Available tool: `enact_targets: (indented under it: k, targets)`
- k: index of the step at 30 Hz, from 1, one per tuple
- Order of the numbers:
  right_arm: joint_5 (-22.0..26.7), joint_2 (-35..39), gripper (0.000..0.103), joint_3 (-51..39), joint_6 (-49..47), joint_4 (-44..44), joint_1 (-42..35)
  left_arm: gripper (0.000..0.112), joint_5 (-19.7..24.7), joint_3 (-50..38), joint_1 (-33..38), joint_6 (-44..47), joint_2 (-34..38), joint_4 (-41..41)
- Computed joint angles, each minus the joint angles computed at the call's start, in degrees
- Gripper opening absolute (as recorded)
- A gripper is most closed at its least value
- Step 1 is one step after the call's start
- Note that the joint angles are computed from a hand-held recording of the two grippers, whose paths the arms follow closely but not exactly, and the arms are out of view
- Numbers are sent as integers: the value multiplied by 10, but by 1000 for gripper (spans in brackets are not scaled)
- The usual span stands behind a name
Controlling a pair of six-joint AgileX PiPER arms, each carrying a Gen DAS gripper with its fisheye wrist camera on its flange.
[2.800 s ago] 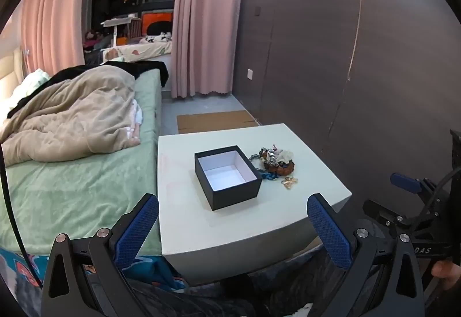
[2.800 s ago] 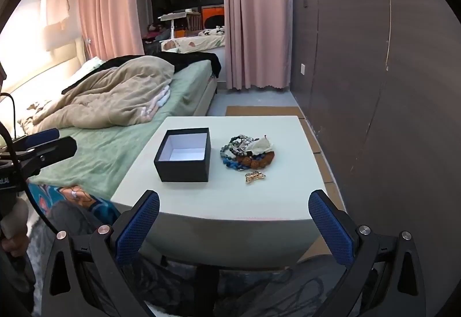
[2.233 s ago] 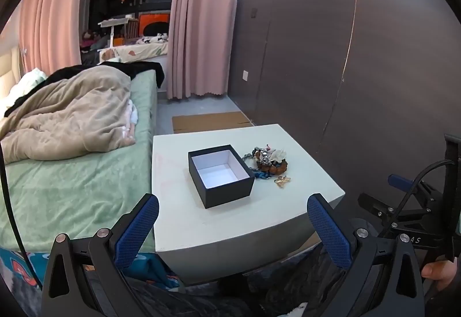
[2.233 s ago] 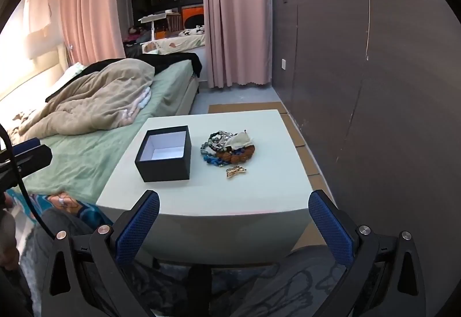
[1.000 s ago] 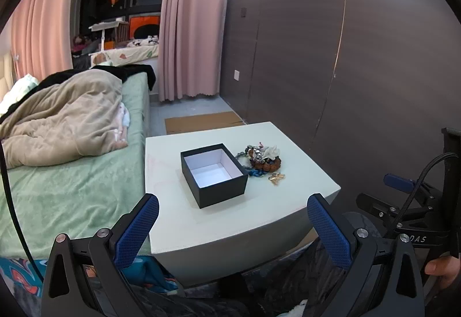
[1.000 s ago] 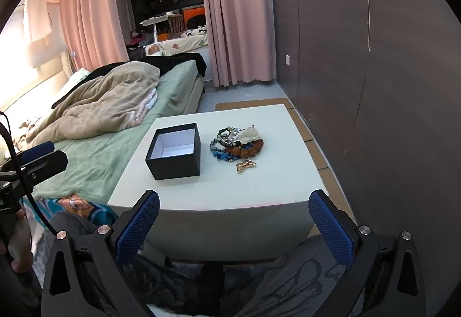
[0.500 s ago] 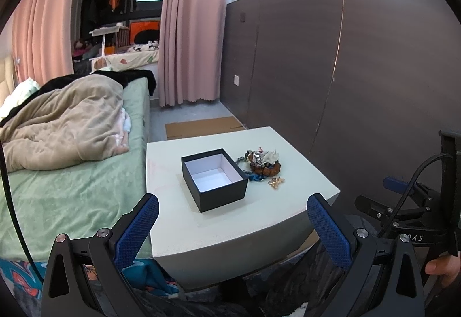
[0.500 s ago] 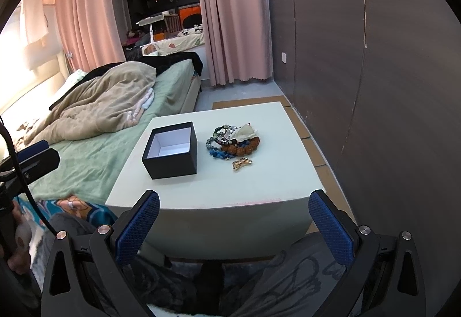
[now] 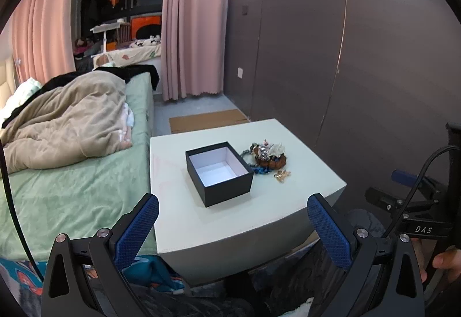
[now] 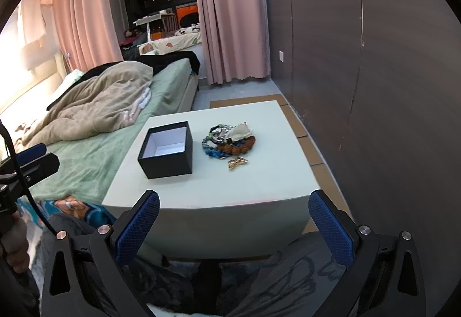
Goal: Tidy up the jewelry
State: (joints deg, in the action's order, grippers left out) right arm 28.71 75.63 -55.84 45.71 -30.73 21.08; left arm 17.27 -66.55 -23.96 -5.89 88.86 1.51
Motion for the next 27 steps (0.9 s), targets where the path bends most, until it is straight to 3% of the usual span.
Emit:
enact_targets:
  k: [2, 8, 19, 27]
  targets:
    - [4, 4, 103, -4, -6, 1, -2, 102, 7, -9, -4, -34, 4, 35]
    - [-7, 15, 103, -11, -39, 29, -25, 102, 14, -26, -1, -33, 15, 31]
    - [-38, 57, 103, -35, -168, 136, -96, 102, 54, -139, 2, 74, 109, -96]
    - [-55, 100, 103, -53, -310, 276, -173, 102, 133, -286, -3, 132, 225, -166]
